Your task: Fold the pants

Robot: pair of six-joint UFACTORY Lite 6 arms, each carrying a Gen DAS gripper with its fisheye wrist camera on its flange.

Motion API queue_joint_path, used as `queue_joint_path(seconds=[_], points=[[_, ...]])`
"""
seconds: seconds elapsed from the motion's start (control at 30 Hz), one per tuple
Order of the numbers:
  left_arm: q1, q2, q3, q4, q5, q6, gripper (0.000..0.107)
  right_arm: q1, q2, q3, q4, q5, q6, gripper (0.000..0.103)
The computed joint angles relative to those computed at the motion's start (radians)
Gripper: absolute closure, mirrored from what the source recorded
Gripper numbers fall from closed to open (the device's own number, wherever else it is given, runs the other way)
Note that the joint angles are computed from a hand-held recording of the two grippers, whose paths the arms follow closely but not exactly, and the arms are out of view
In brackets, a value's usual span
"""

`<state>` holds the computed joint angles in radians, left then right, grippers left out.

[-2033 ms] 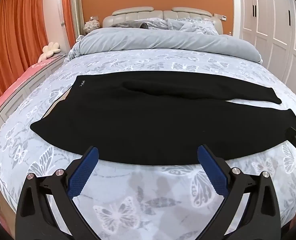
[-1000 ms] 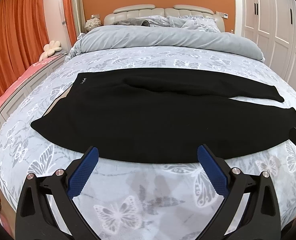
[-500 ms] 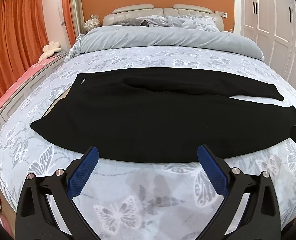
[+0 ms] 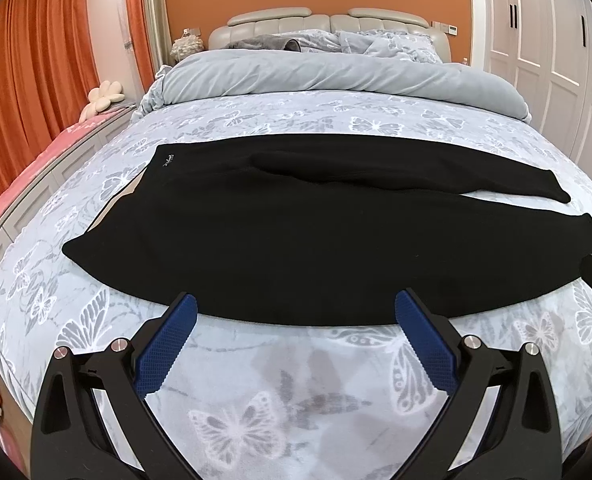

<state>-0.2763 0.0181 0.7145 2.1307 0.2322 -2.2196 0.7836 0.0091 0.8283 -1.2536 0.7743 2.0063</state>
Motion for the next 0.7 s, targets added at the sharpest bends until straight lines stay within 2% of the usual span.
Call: queue_joint_path(seconds=[0.7], points=[[0.004, 0.002, -0.005, 0.037, 0.001, -0.034, 0.009, 0.008, 0.019, 0.005, 0.000, 0.001, 0.009, 0.005]])
